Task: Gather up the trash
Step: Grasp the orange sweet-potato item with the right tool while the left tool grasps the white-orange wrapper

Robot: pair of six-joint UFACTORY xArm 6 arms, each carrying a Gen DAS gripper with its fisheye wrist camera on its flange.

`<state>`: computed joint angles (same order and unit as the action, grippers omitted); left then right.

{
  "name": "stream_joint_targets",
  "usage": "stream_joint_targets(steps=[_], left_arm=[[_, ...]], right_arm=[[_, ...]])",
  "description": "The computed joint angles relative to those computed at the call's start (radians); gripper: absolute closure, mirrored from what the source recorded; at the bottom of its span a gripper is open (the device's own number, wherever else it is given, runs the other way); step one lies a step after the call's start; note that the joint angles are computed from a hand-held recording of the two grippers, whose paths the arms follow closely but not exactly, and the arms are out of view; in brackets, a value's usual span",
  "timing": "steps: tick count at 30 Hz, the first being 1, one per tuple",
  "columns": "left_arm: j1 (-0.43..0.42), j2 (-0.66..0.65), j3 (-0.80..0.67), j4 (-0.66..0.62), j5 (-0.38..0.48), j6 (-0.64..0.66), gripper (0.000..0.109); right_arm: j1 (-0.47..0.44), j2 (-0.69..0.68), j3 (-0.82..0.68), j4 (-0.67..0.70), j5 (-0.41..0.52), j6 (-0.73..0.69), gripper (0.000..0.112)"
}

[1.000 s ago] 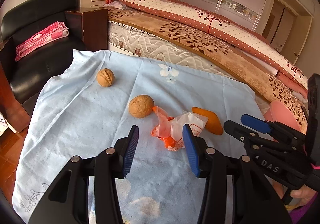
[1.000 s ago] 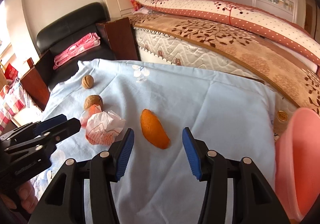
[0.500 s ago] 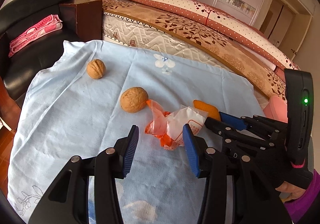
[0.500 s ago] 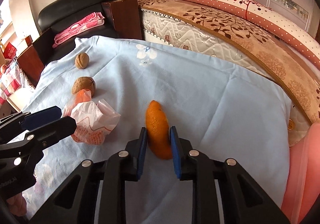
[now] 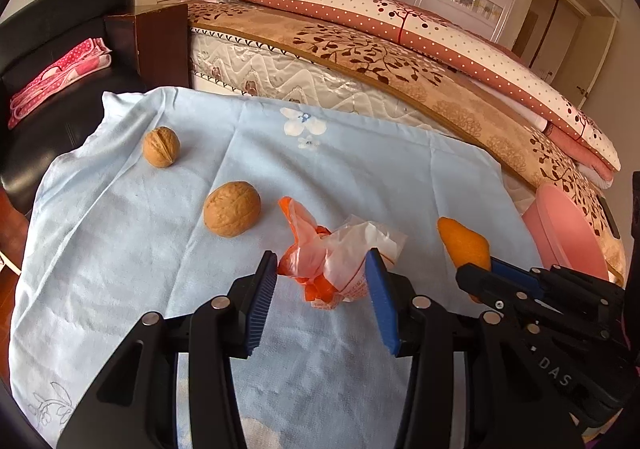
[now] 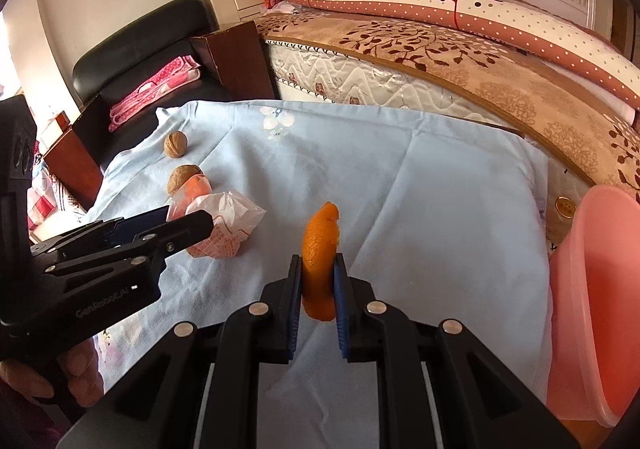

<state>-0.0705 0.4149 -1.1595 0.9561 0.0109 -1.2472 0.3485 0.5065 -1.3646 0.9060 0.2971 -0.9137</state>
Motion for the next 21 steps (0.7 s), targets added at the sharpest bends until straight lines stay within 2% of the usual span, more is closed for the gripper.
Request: stream_joint_targets(steps=[3, 7, 10, 13, 17, 21], left_arm=[[-0.006, 0.01, -0.022, 0.054, 0.019, -0.04, 0.062], [-0.016, 0.021, -0.062, 0.254, 0.054, -0.218, 0.062], [-0.02, 0.022, -0.068, 0.303, 0.062, -0.282, 0.063], [-0.023, 0.019, -0.07, 0.325, 0.068, -0.303, 0.072], [-0.029, 0.001, -0.069, 0.423, 0.077, -0.386, 0.086], [-0.039, -0.016, -0.067, 0.489, 0.077, -0.438, 0.087]], right_arm=[[-0.009, -0.023, 0.028, 0.024, 0.0, -0.006, 0.098], [-0.019, -0.053, 0.064, 0.057, -0.01, -0.022, 0.098], [-0.024, -0.074, 0.089, 0.082, -0.022, -0.039, 0.098], [-0.029, -0.092, 0.113, 0.106, -0.03, -0.052, 0.098], [-0.033, -0.113, 0.141, 0.139, -0.038, -0.074, 0.098], [-0.031, -0.132, 0.162, 0.161, -0.054, -0.092, 0.098]])
